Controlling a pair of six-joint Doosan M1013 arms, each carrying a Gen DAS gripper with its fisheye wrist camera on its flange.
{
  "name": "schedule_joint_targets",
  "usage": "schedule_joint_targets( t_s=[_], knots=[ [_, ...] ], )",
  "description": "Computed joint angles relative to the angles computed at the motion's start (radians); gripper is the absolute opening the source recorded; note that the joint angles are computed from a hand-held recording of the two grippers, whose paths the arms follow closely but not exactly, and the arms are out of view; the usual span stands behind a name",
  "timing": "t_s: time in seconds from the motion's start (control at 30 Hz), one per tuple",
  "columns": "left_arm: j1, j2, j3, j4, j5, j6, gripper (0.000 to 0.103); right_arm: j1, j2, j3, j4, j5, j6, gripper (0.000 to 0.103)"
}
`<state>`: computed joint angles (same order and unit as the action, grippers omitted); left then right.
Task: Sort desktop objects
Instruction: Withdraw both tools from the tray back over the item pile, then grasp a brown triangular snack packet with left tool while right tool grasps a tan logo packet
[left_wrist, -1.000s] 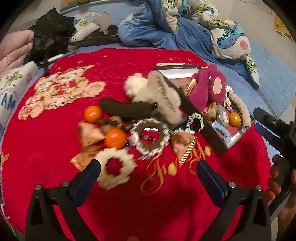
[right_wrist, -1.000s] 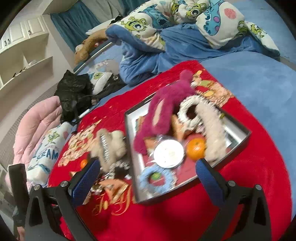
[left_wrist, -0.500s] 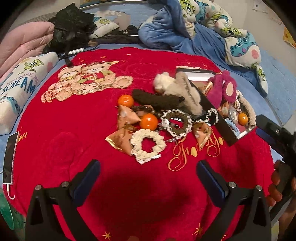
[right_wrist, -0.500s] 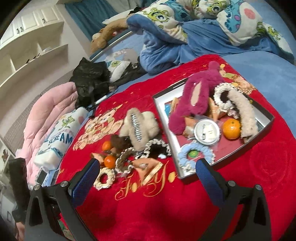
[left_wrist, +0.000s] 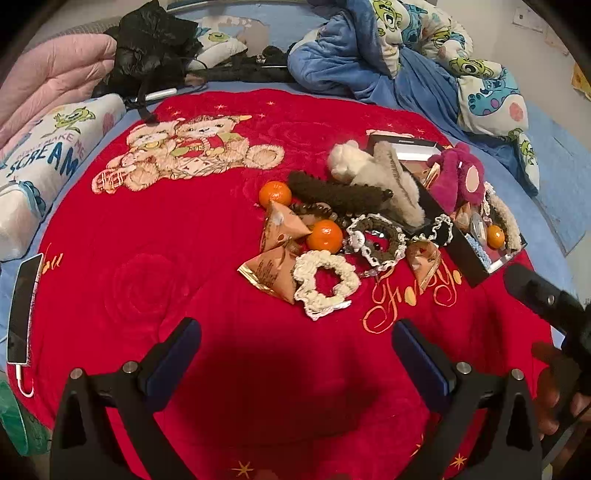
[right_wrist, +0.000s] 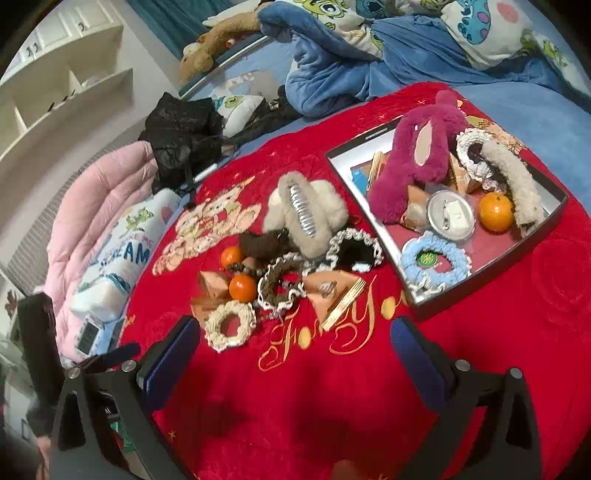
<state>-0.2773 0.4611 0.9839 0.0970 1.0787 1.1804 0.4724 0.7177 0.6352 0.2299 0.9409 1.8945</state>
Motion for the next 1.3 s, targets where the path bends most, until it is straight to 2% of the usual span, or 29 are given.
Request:
schedule_joint_targets(
  t_s=[0.37, 0.5, 0.8, 0.93, 1.03, 1.13, 1.3],
  knots=[
    [0.036, 0.013, -0.006, -0.059, -0.010, 0.099, 0.103, 0.033, 0.032, -0.053, -0.061, 0.022, 0.056, 0.103],
    [0.056, 0.021, -0.005, -0.095, -0.021, 0.152, 0.103, 0.044, 0.057, -0.094, -0.105, 0.053, 0.113, 0.096],
    [0.095, 0.066, -0.041, -0.171, -0.003, 0.282, 0.103, 0.078, 0.089, -0.139, -0.223, 0.066, 0.243, 0.094],
    [0.113, 0.088, -0.068, -0.219, 0.018, 0.328, 0.103, 0.089, 0.122, -0.196, -0.254, 0.105, 0.280, 0.094],
    [0.117, 0.103, -0.086, -0.201, 0.021, 0.338, 0.103, 0.090, 0.160, -0.272, -0.264, 0.161, 0.256, 0.094],
    [0.128, 0.113, -0.099, -0.240, 0.030, 0.342, 0.103, 0.087, 0.204, -0.363, -0.274, 0.226, 0.228, 0.094],
    [0.128, 0.123, -0.111, -0.259, 0.042, 0.361, 0.103, 0.078, 0.246, -0.439, -0.288, 0.274, 0.227, 0.094]
  ],
)
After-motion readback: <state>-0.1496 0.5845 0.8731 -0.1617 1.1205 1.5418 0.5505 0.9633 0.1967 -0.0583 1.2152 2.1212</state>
